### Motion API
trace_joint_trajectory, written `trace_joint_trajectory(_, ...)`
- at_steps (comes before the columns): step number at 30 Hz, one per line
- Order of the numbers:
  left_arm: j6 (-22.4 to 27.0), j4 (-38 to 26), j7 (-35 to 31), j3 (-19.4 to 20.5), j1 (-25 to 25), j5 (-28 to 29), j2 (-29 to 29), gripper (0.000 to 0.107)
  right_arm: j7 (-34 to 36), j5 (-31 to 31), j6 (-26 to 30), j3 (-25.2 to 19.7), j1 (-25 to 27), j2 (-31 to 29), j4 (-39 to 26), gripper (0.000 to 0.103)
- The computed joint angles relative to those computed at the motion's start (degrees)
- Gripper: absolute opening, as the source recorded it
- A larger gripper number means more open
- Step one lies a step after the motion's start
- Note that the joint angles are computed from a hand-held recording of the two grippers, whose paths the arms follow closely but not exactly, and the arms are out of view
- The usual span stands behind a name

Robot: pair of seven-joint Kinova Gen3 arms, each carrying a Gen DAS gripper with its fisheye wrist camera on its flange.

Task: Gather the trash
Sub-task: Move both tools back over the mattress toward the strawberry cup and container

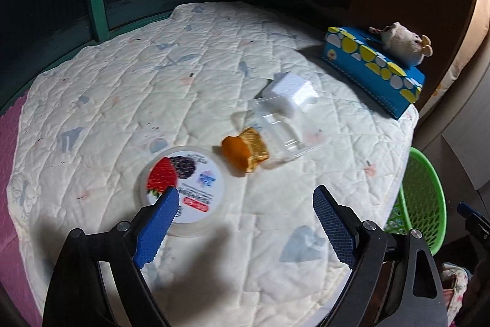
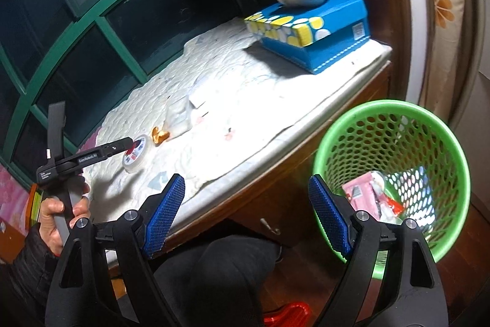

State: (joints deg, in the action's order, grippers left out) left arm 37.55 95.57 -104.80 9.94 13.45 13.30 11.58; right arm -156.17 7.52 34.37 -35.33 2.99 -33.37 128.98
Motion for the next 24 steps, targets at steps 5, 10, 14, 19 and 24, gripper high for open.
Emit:
trace_joint_trajectory(5, 0.16, -1.01, 0.79, -1.33, -0.41, -2.84, 2.41, 0.086, -0.16, 0.99, -1.82, -1.90, 0.62, 3.32, -1.36, 0.082)
trace_joint_trajectory(10, 0.26, -1.74, 1.39, -1.69, -0.36, -5.00, 4.35, 0.086, -1.40, 3.04, -2.81, -3.26, 0.65, 6.50, -2.51, 0.082)
trace_joint_trajectory(14, 0.83, -2.31, 0.01, -1.05, -1.27, -4.48, 5.40, 0.086, -2.99, 5.42, -3.25, -3.91, 0.20, 8.85, -3.45, 0.082)
trace_joint_trajectory(19, 0.50, -2.83, 1.24, -1.62, -0.25, -6.18, 6.30, 0.086, -5.15, 9.06, -2.95, -3.88, -1.63, 11.62, -4.89, 0.082)
trace_joint_trajectory(24, 0.10, -2.99, 0.34, -1.02, -1.10, -5.26, 6.69, 0.084, -7.78, 13.46, -1.94, -3.32, -4.25, 14.45, -6.63, 0.082)
